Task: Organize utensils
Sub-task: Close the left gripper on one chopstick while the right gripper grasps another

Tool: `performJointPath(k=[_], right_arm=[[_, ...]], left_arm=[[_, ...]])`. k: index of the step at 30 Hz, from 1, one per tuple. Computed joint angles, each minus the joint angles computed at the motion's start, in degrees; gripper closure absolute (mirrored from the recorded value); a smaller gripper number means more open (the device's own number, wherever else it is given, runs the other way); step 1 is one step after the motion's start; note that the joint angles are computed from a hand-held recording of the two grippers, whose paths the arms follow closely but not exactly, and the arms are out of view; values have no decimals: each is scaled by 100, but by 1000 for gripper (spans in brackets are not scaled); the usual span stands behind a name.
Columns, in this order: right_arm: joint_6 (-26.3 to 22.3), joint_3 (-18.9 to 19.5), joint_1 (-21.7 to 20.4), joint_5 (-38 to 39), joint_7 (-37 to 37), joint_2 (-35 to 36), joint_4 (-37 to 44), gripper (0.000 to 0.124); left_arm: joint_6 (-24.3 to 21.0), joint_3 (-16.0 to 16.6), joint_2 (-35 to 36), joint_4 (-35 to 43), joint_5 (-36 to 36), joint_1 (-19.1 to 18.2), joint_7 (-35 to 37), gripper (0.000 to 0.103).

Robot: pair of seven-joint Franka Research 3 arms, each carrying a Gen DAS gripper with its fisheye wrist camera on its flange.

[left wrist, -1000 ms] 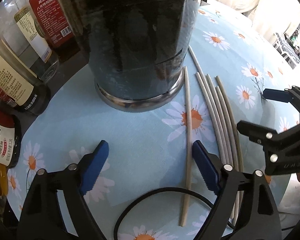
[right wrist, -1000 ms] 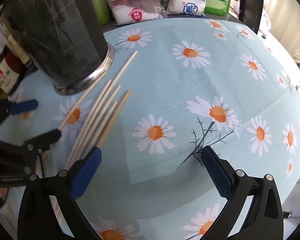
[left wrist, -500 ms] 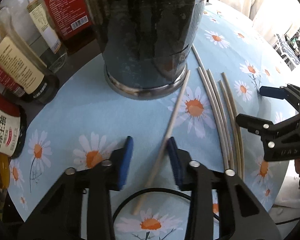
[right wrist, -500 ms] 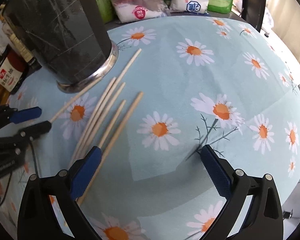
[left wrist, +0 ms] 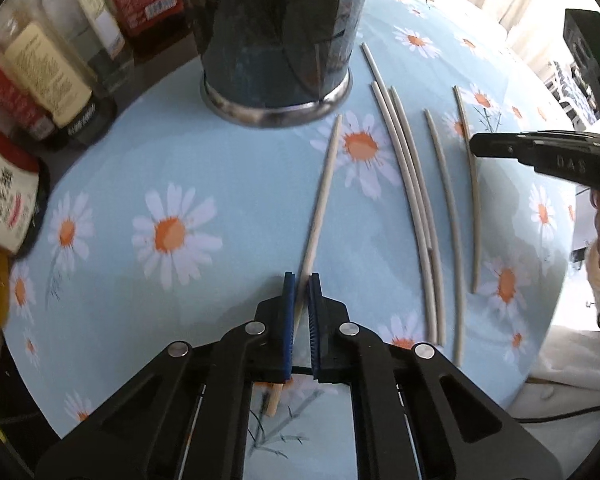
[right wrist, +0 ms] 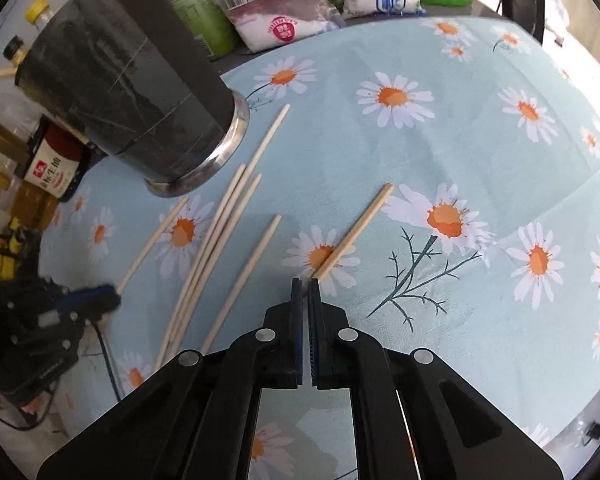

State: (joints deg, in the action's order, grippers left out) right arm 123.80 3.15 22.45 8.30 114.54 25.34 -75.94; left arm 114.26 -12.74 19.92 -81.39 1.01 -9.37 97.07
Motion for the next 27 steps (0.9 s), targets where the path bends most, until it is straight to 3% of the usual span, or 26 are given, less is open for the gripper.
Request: performJointPath(k=[4, 16, 19, 23, 27], right_arm=[[-45, 108, -299, 653, -114, -30, -112, 124], [150, 196, -591, 1539, -329, -432, -738, 118], [-36, 160, -565, 1448, -250, -373, -533, 117], [-478, 63, -391, 966, 71, -69, 163, 85], [-992, -10, -244, 513, 343, 295, 889, 87]], left_arm=[[-131, 22, -204, -242, -147, 91, -77, 97], [-291, 49, -376, -379, -102, 109, -96, 97], [-249, 27, -247, -271, 2, 14, -194, 97], [-149, 12, -172, -234, 90, -56, -255, 97], [-28, -11, -138, -257, 224, -149, -303, 97]])
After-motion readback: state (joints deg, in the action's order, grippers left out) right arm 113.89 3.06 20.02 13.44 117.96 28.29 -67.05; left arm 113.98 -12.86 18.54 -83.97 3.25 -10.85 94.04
